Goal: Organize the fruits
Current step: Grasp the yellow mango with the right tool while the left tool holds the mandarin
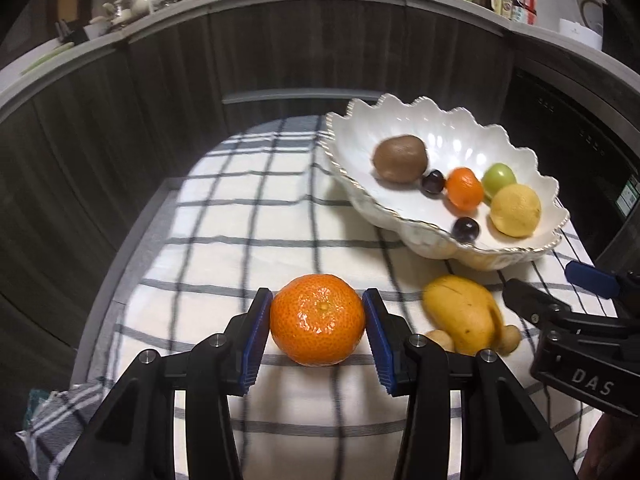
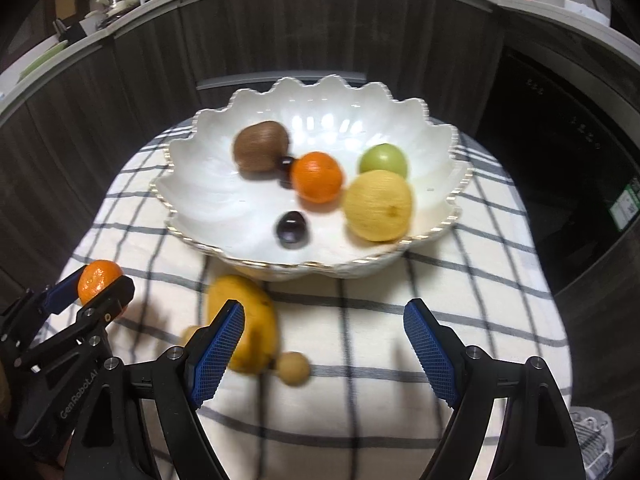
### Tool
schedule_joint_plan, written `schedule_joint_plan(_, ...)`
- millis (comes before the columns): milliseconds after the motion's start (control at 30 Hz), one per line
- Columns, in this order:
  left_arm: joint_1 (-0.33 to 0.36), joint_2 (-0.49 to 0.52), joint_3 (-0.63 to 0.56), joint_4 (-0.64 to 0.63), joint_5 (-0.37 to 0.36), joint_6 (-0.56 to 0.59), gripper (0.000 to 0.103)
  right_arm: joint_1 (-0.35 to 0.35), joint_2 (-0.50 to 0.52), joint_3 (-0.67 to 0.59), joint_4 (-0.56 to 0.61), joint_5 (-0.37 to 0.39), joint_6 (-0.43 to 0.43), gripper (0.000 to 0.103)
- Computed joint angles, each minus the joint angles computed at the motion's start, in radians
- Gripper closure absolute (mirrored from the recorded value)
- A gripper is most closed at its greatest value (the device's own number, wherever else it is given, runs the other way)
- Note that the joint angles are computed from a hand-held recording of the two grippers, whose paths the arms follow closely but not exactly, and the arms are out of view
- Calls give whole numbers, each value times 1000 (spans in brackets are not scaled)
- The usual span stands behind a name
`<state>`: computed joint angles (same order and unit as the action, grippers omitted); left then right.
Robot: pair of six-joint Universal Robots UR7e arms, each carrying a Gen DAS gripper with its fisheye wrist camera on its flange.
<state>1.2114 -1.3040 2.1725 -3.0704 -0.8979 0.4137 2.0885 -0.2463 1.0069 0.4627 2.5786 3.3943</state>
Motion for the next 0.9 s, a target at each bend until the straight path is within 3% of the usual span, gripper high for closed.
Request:
schedule_joint_plan(433, 50, -18, -31, -15, 11, -6, 58, -18, 180, -288, 196, -67, 96, 22)
schedule_joint_plan(767, 63, -12, -41, 5, -1, -19, 58, -45, 253, -393, 280, -78, 121, 39)
schedule_joint_plan(900, 68, -8, -43, 8, -1, -24, 58, -41, 251, -382, 250, -71, 91, 47)
